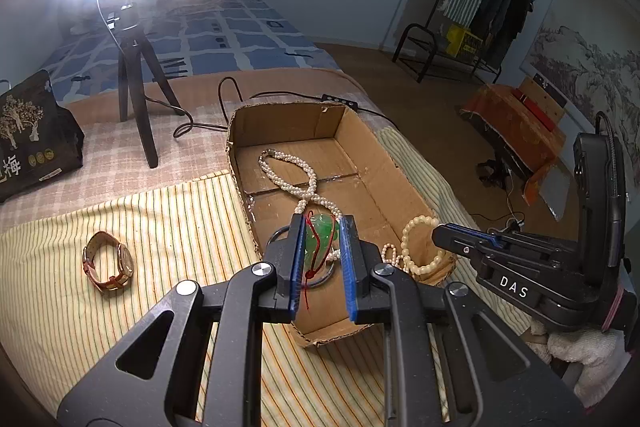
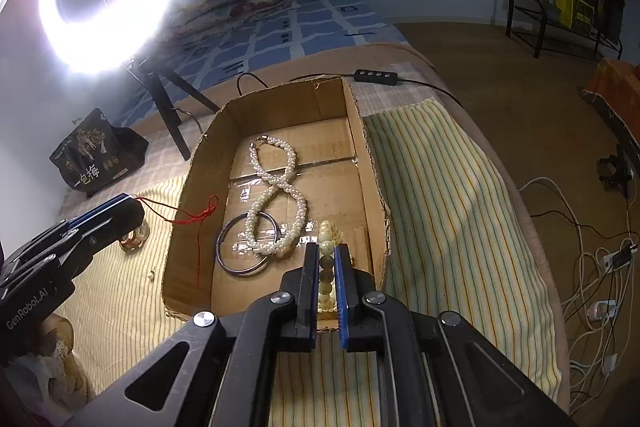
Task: Organize jewelry
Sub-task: 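Carry the pendant with the left tool into the box while the right tool carries the bracelet there, then open the left tool to drop the pendant while the right tool releases the bracelet in the box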
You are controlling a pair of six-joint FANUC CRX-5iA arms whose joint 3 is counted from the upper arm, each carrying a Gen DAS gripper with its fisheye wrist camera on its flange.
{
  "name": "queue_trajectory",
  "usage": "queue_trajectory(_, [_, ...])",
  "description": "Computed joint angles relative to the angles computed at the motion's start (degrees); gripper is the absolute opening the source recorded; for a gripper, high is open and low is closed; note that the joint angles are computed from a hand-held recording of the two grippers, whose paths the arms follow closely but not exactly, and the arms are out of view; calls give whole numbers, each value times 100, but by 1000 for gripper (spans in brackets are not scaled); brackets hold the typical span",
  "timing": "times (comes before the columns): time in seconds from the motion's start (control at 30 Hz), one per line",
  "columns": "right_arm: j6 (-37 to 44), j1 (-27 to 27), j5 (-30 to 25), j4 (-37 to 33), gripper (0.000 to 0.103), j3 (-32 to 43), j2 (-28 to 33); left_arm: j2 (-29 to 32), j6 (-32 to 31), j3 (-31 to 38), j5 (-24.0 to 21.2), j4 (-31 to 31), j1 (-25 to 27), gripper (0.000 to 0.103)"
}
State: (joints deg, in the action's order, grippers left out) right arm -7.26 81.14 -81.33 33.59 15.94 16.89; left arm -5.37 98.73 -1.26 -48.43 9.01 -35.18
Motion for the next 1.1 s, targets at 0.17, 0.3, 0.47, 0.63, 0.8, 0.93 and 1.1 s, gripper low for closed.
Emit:
queue_trajectory(0.17, [-36,-7,36,-15,7,-35,-22,24,-8,25,-19,-16,-6,15])
queue_trajectory(0.3, [-58,3,42,48,20,-66,-24,25,-4,28,-17,-40,-13,15])
queue_trajectory(0.47, [-36,12,-87,57,27,14,30,44,58,65,-87,-99,-18,15])
queue_trajectory(0.63, [-122,35,-281,106,47,58,58,-5,123,84,-142,-215,-36,16])
queue_trajectory(0.8, [-254,76,-374,224,63,33,33,-107,153,11,-78,-247,-43,42])
queue_trajectory(0.93, [-270,111,-487,300,69,86,67,-132,162,46,-146,-331,-78,42])
queue_trajectory(1.1, [-249,146,-595,369,76,149,106,-208,186,47,-198,-416,-91,42])
